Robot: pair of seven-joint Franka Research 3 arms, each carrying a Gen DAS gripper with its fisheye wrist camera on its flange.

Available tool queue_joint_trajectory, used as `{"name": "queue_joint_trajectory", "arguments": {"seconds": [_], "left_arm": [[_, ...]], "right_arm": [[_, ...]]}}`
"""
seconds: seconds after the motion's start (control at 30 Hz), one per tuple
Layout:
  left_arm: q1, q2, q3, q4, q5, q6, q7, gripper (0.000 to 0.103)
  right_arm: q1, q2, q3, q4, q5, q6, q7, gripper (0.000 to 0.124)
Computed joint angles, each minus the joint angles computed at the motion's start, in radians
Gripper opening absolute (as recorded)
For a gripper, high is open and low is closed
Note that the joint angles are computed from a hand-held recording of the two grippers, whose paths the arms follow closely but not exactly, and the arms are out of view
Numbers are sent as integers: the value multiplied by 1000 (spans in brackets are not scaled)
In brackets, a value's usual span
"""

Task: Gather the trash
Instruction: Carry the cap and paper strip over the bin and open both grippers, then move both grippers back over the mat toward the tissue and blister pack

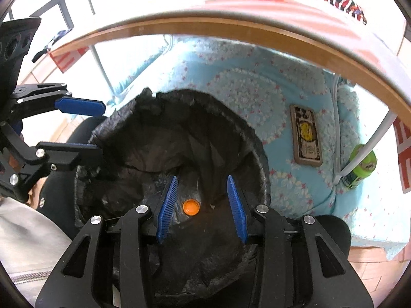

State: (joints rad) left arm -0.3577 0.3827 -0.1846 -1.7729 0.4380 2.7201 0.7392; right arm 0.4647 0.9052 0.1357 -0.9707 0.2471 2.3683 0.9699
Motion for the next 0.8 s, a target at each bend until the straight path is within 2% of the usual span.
{"name": "queue_joint_trajectory", "arguments": {"seconds": [0.3,0.47,0.6,0.8], "left_arm": [[-29,-56,44,-6,134,-8,-99,64],[-16,-89,55,-22,204,50,-155,64],[-12,-111,64,-20,268,64,-201,64],[16,-113,64,11,297,102,-219,64]], "right_arm": [[-14,-14,18,17,28,18,-26,40],[-19,-19,28,40,50,30,-40,40],[-28,-32,44,52,77,47,-63,40],[-27,-27,55,103,97,61,-105,40]]}}
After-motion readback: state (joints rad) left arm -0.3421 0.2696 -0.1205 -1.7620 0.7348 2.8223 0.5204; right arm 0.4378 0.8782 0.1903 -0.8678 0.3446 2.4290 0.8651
